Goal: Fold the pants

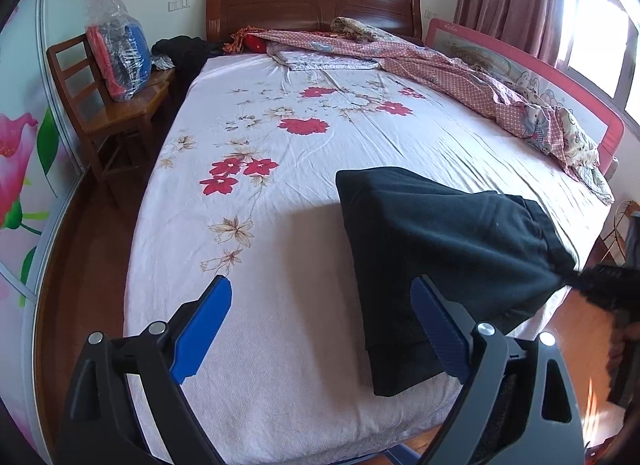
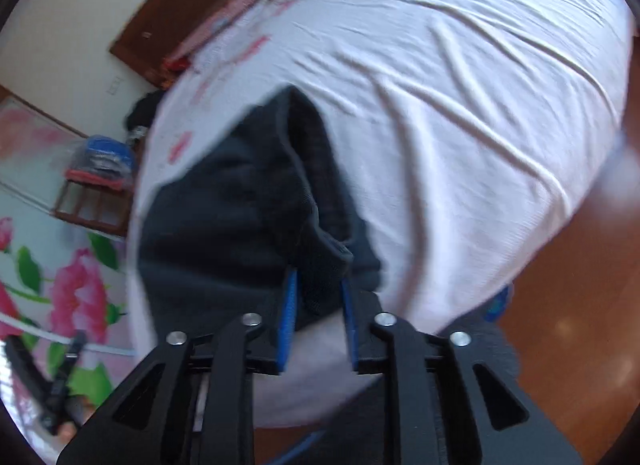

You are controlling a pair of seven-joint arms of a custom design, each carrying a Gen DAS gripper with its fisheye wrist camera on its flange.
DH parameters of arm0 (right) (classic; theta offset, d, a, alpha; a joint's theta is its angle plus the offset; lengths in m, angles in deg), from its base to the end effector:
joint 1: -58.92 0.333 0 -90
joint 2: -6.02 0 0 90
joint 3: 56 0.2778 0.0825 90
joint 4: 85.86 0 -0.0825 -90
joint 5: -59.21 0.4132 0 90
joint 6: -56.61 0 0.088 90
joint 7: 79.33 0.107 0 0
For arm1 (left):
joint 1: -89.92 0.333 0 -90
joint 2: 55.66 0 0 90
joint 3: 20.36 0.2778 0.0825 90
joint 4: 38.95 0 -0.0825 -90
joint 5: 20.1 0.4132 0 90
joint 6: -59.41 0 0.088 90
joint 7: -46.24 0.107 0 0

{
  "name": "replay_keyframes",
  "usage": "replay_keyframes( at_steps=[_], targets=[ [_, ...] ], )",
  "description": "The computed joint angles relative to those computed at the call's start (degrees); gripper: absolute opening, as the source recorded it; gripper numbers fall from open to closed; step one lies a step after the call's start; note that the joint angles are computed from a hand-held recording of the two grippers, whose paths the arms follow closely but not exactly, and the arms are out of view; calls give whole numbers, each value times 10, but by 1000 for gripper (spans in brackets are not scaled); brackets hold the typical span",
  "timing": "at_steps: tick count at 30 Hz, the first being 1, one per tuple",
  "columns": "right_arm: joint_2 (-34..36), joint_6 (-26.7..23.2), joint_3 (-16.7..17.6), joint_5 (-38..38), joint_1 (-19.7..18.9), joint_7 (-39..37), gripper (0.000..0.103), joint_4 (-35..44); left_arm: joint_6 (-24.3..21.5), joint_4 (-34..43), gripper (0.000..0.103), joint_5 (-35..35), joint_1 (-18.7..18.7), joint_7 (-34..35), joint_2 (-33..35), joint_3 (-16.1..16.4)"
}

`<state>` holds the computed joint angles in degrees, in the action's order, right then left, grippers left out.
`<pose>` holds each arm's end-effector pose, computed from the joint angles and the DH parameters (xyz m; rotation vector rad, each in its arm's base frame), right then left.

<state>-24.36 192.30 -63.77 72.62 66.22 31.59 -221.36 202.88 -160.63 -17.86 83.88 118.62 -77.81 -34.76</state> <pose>0.4823 -0.0063 0.5370 -1.3066 2.1962 -0.0930 0.4944 -0.2023 0.6112 -1.7321 1.8971 -0.8377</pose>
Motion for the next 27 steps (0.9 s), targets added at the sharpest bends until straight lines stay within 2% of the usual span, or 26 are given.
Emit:
replay_keyframes(
  at_steps=[1,2,4,5,7,9,10,14,15,17,19,20,21,22,23,24,25,27],
  targets=[
    [-7,4,-5,8,-3,31,56,-19,-8,5,92,4,2,-2,5,-2],
    [-14,26,-23,56,5,29,70,-39,-15,12,92,1,-2,8,12,0],
    [-24,27,-13,54,-4,40,70,-36,-11,20,92,14,-1,19,22,-1],
    [-26,13,1,26,-12,48,70,-22,-14,33,92,32,6,13,34,-8],
    [-23,-38,51,-80,-46,88,70,25,-7,60,92,36,5,16,62,-5],
    [-19,-80,72,-151,-60,111,70,61,2,99,93,68,9,-4,100,-11],
    [-22,-76,82,-180,-69,137,70,67,-2,124,93,68,4,2,124,-9],
    [-1,42,38,-146,-7,71,70,79,5,207,93,64,-28,20,207,-3],
    [22,58,31,-138,9,39,70,95,3,222,93,91,-37,0,222,-2],
    [84,94,41,-149,18,4,70,136,8,245,93,119,-56,2,247,0],
    [135,101,41,-119,28,-47,70,170,-5,258,93,146,-74,-8,262,6],
    [159,96,27,-96,42,-64,70,189,-2,256,93,129,-79,18,266,5],
    [178,83,31,-114,37,-59,70,201,-9,253,93,139,-86,17,267,8],
    [199,53,52,-159,13,-46,68,218,-26,255,93,165,-94,7,270,11],
    [211,29,52,-164,6,-38,68,224,-45,255,93,168,-99,16,274,11],
    [217,13,46,-130,5,-49,68,223,-57,249,93,159,-101,25,273,13],
    [211,28,45,-123,0,-55,68,203,-61,236,93,155,-102,25,267,14],
    [191,51,52,-143,-7,-48,74,170,-33,193,94,130,-99,39,247,15]
  ],
)
